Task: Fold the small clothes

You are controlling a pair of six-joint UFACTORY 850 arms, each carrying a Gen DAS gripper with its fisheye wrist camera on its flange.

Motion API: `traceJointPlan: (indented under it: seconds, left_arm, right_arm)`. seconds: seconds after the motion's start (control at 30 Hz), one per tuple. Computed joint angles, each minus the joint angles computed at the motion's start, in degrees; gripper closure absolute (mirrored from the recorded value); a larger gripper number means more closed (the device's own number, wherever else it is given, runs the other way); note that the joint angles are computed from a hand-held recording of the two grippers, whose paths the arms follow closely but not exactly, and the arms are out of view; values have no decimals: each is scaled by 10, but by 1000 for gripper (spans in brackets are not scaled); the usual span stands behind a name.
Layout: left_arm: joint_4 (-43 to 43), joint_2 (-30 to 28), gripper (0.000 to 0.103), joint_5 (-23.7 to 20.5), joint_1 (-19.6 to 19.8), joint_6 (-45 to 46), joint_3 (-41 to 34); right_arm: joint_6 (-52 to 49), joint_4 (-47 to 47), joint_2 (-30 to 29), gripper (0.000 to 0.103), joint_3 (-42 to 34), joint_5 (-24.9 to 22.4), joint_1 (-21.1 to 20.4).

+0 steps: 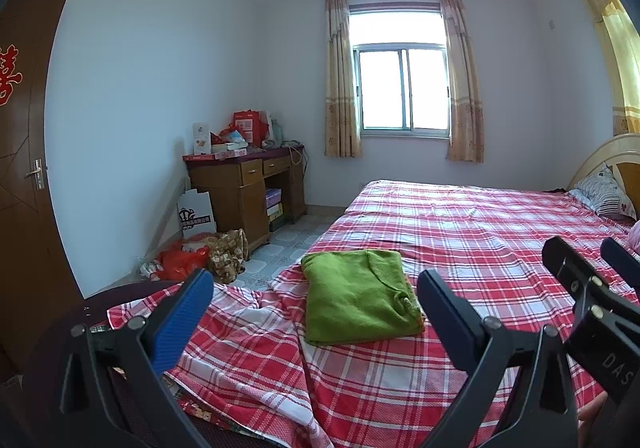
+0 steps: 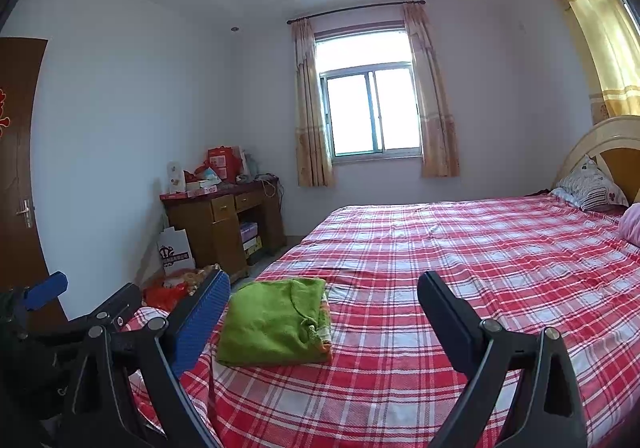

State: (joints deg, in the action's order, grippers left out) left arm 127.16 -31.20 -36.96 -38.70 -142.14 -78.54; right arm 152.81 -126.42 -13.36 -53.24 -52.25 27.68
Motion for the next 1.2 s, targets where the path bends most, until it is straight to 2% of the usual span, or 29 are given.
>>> traceJointPlan:
  seconds: [1.03,1.2]
  left_arm:
    - [-12,-5,0,14,5,14,-9]
    - [-33,-7,0,15,6,37,-15]
  right_arm:
    - [11,0,-3,8,-2,7,-4]
    - [11,3,-4,8,-1,7,-4]
